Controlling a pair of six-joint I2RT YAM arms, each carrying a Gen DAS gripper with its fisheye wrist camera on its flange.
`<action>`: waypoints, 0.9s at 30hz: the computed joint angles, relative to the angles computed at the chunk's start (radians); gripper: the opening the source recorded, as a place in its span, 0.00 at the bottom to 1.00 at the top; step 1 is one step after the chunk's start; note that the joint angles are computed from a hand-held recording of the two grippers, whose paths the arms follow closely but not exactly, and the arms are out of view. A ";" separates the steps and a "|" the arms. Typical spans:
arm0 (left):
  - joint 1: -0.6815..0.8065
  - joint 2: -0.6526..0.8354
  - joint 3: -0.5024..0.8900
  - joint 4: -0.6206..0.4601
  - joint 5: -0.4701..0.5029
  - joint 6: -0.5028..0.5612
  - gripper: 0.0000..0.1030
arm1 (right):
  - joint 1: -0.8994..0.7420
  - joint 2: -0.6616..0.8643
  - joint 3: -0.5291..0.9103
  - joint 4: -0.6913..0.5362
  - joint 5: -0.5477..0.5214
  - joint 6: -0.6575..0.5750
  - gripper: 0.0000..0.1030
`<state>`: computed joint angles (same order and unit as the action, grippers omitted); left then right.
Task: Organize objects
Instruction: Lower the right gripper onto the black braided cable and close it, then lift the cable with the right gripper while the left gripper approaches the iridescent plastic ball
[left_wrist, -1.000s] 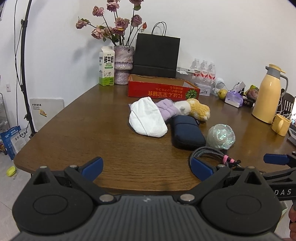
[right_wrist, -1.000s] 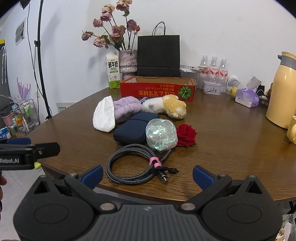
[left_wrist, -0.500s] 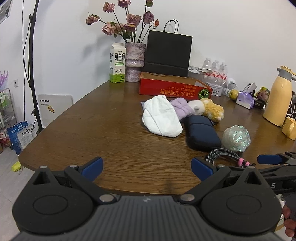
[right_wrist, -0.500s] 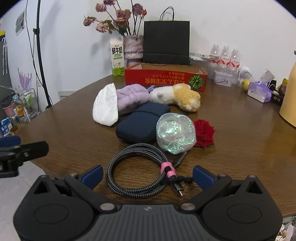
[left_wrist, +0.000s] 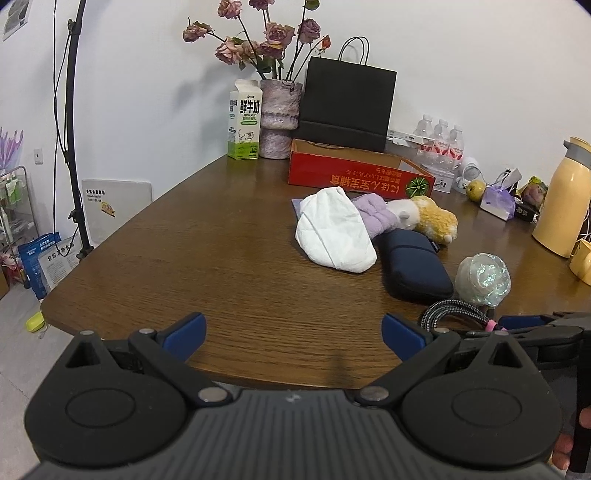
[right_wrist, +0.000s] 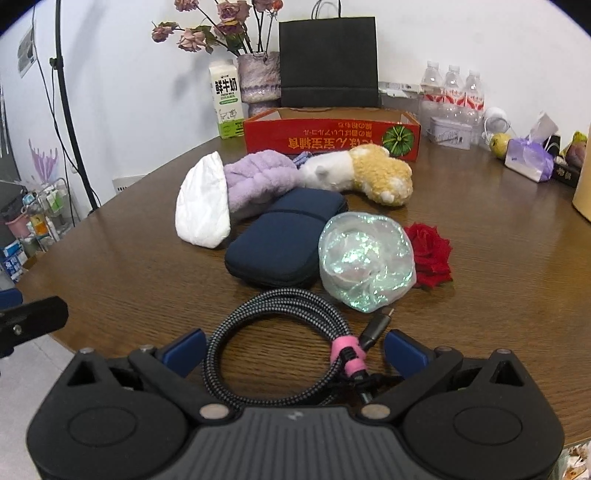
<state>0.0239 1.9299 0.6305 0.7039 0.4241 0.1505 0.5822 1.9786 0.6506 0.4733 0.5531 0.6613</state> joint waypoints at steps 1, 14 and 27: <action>0.001 0.001 0.002 -0.002 -0.001 -0.001 1.00 | -0.007 0.009 0.003 0.006 -0.017 0.003 1.00; 0.000 0.004 0.020 -0.026 0.003 0.006 1.00 | -0.001 0.076 -0.008 0.157 0.010 -0.058 1.00; -0.021 -0.002 0.048 -0.069 0.013 0.031 1.00 | 0.037 0.024 -0.137 0.318 0.038 -0.088 0.86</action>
